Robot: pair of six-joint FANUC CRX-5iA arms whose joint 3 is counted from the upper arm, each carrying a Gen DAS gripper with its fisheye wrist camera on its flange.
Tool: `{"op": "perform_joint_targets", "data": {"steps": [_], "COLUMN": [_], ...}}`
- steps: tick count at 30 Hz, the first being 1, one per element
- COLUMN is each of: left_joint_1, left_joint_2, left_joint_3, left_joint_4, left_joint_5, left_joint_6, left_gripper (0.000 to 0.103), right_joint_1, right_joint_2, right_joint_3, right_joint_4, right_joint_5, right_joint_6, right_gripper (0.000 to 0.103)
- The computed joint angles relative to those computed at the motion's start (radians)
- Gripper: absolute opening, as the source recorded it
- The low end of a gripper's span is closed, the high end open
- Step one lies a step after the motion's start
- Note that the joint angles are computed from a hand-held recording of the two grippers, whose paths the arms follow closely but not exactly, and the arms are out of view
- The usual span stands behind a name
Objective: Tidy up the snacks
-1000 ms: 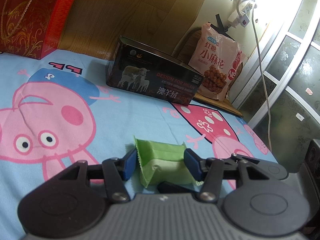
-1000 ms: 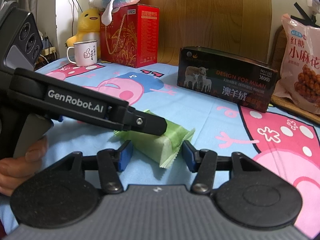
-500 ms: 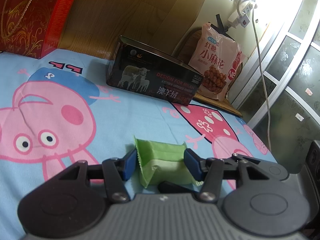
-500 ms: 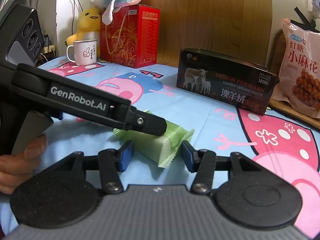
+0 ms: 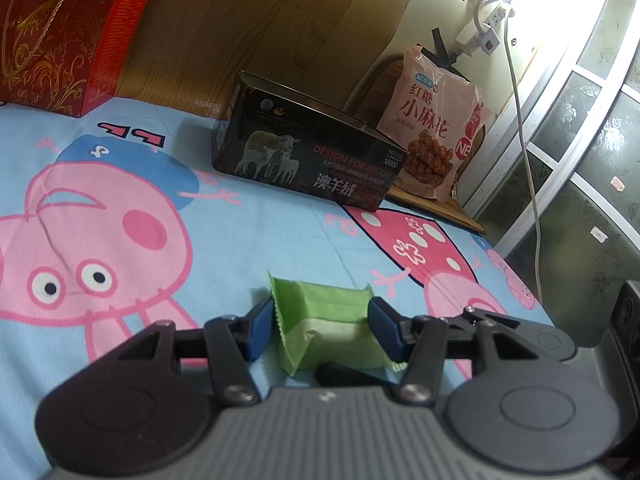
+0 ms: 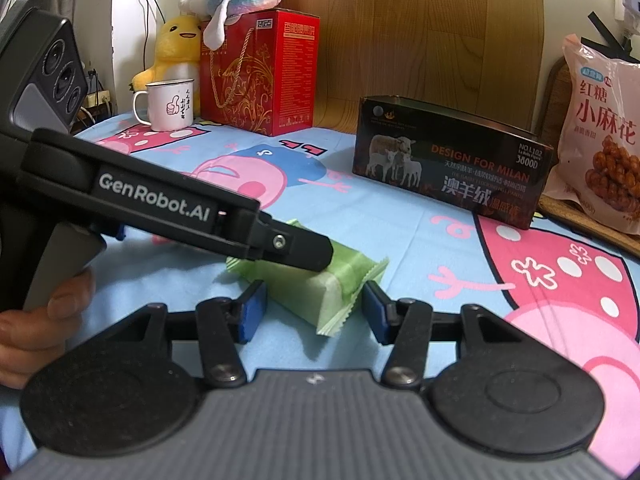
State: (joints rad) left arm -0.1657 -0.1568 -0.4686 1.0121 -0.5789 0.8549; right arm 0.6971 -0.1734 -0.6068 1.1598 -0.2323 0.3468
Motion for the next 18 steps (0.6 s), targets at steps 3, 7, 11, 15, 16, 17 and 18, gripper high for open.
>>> {"op": "perform_joint_targets", "data": {"steps": [3, 7, 11, 15, 16, 17, 18], "left_joint_1": [0.000, 0.000, 0.000, 0.000, 0.000, 0.000, 0.000], "left_joint_2": [0.000, 0.000, 0.000, 0.000, 0.000, 0.000, 0.000], "left_joint_3": [0.000, 0.000, -0.001, 0.000, 0.000, -0.001, -0.001], "left_joint_4": [0.001, 0.002, 0.004, 0.003, 0.003, 0.003, 0.005], "left_joint_5": [0.000, 0.001, 0.000, -0.001, -0.001, 0.000, 0.000], "left_joint_6": [-0.001, -0.001, -0.002, -0.003, -0.003, -0.003, -0.004], "left_gripper": [0.051, 0.051, 0.051, 0.051, 0.051, 0.051, 0.051], "right_joint_1": [-0.001, -0.004, -0.007, -0.006, -0.007, -0.007, -0.007], "right_joint_2": [0.000, 0.000, 0.000, 0.000, 0.000, 0.000, 0.000], "right_joint_3": [0.000, -0.001, -0.004, -0.004, -0.004, -0.005, -0.006], "right_joint_4": [0.001, 0.010, 0.023, 0.028, 0.029, 0.036, 0.042], "right_joint_5": [0.001, 0.002, 0.003, 0.003, 0.003, 0.002, 0.001], "right_joint_6": [0.000, -0.004, -0.013, -0.017, -0.018, -0.023, -0.027], "right_gripper": [0.055, 0.055, 0.055, 0.055, 0.055, 0.055, 0.055]}}
